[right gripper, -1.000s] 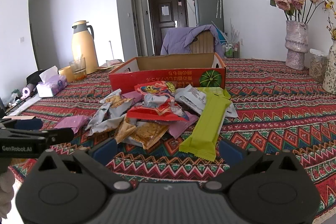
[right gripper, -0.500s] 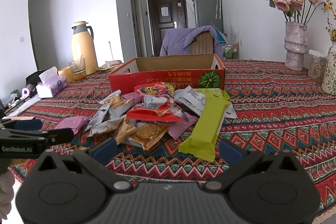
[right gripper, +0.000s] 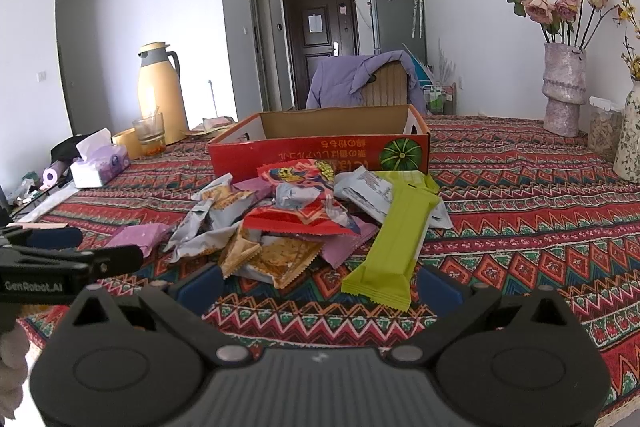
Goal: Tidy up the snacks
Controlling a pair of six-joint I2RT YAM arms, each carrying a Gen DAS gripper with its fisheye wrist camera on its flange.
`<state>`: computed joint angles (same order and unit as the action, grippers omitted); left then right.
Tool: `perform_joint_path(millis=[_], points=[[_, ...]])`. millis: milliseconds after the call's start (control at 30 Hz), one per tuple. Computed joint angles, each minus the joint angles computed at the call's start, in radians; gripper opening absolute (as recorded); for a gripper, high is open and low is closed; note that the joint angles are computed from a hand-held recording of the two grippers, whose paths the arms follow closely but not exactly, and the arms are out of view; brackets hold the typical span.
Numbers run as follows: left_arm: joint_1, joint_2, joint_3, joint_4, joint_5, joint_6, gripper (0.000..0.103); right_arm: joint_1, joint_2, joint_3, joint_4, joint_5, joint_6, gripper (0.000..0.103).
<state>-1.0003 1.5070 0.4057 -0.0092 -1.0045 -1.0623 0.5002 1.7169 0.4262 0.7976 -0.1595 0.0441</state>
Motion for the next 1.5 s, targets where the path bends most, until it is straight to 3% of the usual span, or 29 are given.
perform_joint_path(millis=[1067,1300,1500], points=[[0.006,0.002,0.011,-0.002,-0.002,0.007,0.103,0.006,-0.006,0.012,-0.022,-0.001,0.002,0.103],[0.072,-0.021,0.004,0.070,0.026,0.104,0.103,-0.002,0.035,0.084,-0.062,-0.004,-0.008,0.103],[0.157,-0.015,0.000,0.134,0.074,0.173,0.103,-0.025,0.136,0.228,-0.152,0.024,-0.002,0.101]])
